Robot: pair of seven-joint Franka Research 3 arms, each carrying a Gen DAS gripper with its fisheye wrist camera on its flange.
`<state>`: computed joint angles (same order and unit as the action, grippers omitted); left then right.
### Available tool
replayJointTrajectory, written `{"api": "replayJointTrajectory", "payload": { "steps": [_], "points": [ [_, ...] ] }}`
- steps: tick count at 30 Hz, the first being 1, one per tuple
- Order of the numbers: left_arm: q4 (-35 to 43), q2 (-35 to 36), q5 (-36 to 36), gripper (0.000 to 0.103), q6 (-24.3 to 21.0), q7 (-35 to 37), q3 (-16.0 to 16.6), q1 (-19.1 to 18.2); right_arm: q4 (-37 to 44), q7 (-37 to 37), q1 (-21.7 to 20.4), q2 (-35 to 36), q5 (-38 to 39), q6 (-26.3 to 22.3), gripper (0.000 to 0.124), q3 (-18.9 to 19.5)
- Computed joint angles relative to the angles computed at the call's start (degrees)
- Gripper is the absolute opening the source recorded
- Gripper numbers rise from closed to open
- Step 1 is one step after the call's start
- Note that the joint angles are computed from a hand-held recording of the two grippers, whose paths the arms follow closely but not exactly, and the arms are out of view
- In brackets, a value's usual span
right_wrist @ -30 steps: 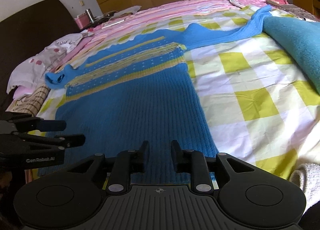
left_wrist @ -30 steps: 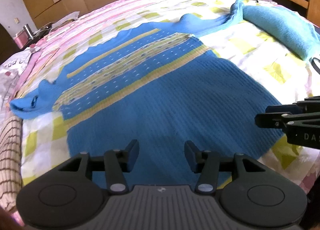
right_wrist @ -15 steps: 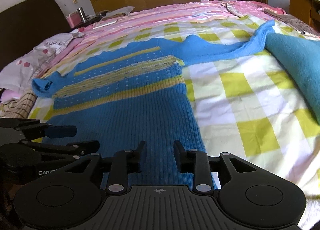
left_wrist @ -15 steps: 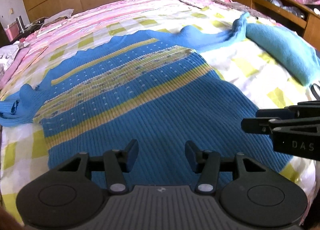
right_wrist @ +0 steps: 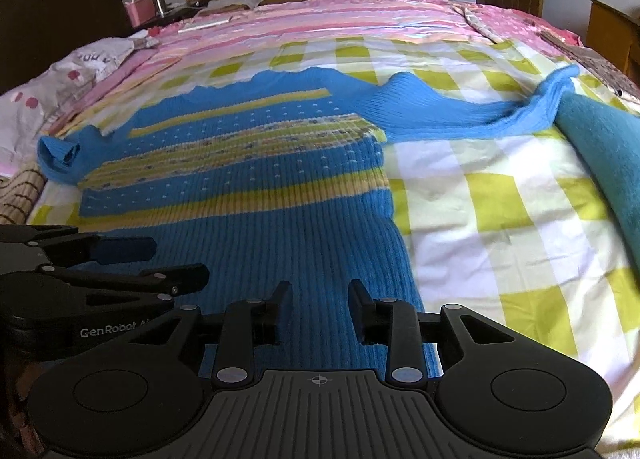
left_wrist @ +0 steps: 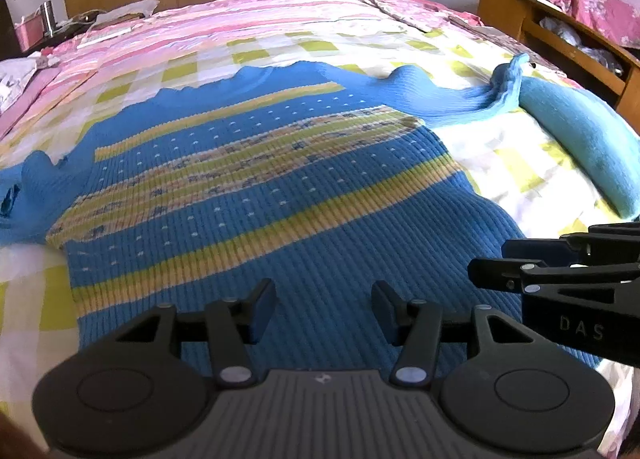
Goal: Fold small clothes
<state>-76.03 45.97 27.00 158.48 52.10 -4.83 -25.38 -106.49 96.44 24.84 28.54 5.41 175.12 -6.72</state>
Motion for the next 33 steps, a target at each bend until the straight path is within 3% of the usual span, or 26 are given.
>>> {"api": "replayJointTrajectory", "payload": {
  "steps": [15, 28, 33],
  "points": [
    [5.9, 3.8, -3.2, 0.060, -1.6, 3.3, -1.4, 1.0, 6.3, -0.7, -1.5, 3.8, -0.4, -3.1, 0.031, 0.7],
    [11.7, 7.2, -6.0, 0.060, -2.8, 6.1, -2.2, 1.2, 10.8, 0.8, -2.1, 6.2, -1.3, -4.9, 0.031, -0.6],
    [14.1, 8.8, -7.1, 0.061, -2.7, 7.0, -2.5, 1.1, 12.6, 2.8, -2.2, 7.1, -2.1, -5.2, 0.032, -2.8]
  ]
}}
